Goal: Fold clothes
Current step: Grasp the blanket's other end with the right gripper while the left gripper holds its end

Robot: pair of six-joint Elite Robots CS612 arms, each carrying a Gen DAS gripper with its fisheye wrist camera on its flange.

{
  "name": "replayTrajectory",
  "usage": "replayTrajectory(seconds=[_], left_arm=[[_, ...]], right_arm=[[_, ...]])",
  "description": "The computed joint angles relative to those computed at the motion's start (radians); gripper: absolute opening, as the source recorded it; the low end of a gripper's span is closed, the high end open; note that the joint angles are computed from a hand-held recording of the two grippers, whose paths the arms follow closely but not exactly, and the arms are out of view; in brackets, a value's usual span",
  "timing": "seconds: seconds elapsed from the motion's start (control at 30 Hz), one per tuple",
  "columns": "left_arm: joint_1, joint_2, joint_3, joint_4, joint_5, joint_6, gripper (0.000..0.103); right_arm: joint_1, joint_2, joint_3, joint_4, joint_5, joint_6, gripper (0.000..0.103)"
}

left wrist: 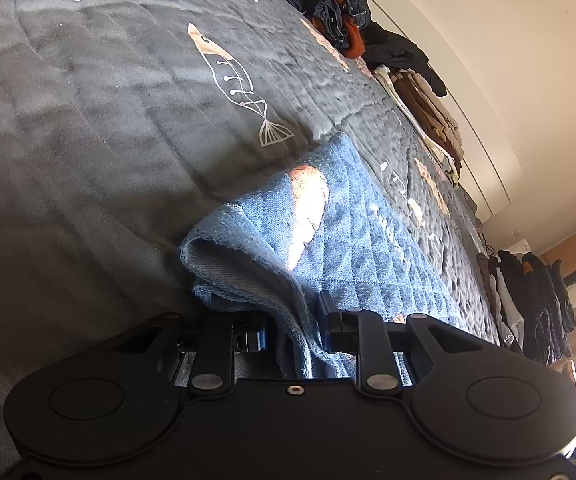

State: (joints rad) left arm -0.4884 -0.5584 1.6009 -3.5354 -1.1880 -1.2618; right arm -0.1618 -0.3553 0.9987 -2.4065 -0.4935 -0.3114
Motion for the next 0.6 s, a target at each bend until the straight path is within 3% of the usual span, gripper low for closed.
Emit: replayTrajectory(seconds=[0.2,0.47,0.53,0.6], left_arm=[[0.001,0.0,0.001,-0.003,-0.005,-0.008,0.024],[0.003,0.0,0.0,-0.005,-0.009,-0.016,0.024],[0.004,0.001,0.0,-0.007,-0.011,-0.019,0.024],[0.004,0.001,0.0,-0.01,-0.014,-0.022,0.024]], right_arm=[[0.005,0.044,-0.07,-0.018,0.045,0.119,0.103],[0.019,0.064,-0.093,-0.076,0.051,0.154,0.101],[0.021,0.067,-0.099,-0.074,0.059,0.166,0.096],[0.025,0.065,-0.104,-0.044,0.064,0.145,0.07]])
